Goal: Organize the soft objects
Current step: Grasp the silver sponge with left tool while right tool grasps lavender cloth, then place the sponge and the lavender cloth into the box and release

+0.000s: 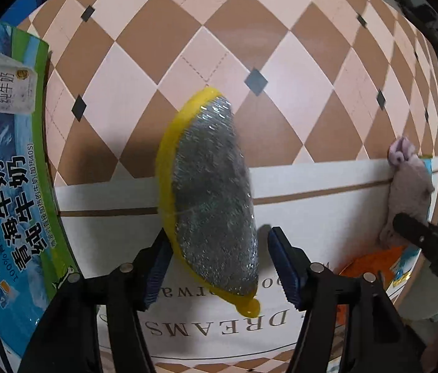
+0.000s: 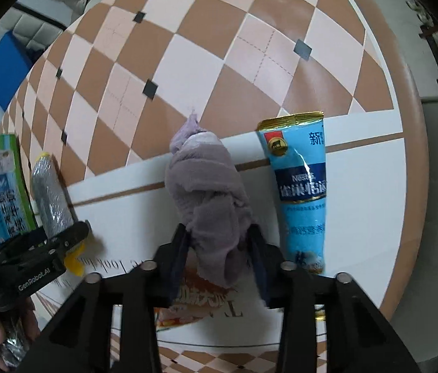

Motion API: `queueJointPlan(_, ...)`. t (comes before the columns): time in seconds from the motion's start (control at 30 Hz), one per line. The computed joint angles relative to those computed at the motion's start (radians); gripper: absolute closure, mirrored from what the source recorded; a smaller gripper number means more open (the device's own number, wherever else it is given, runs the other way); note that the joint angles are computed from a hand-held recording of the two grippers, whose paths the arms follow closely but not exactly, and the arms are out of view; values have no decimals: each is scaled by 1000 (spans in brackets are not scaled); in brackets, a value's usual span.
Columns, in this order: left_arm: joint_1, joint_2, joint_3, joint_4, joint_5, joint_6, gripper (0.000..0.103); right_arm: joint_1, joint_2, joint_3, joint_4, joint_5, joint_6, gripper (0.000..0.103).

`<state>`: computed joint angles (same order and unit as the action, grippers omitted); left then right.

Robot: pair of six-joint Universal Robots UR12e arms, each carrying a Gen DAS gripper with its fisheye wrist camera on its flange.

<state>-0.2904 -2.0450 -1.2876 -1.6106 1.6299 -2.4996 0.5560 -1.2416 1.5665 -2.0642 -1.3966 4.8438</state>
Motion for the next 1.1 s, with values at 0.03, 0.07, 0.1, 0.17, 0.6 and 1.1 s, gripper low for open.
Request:
queueJointPlan(0.03,2,-1,2,2,-5,-11,43,-3,-1,11,-22,5,18,57)
queueJointPlan(0.07,5,1,-2,14,-9,-15,43,-4,-4,19,-35,8,26,57)
queueJointPlan(0.1,0,-20,29,15,-8,-23,50,-5,-4,23,-42,9,32,57)
queueJointPlan(0.17,-3,-4,6,64,6,-4,61,-4,4,8,-18,3,34,62)
queueJointPlan(0.6,127,98,66,18,-212,203,63,83,98,-285,88,-207,41,74)
queueJointPlan(1.1,256,-111,463,-125,-279,201,63,107,503,-1032,272,-251,-151,74)
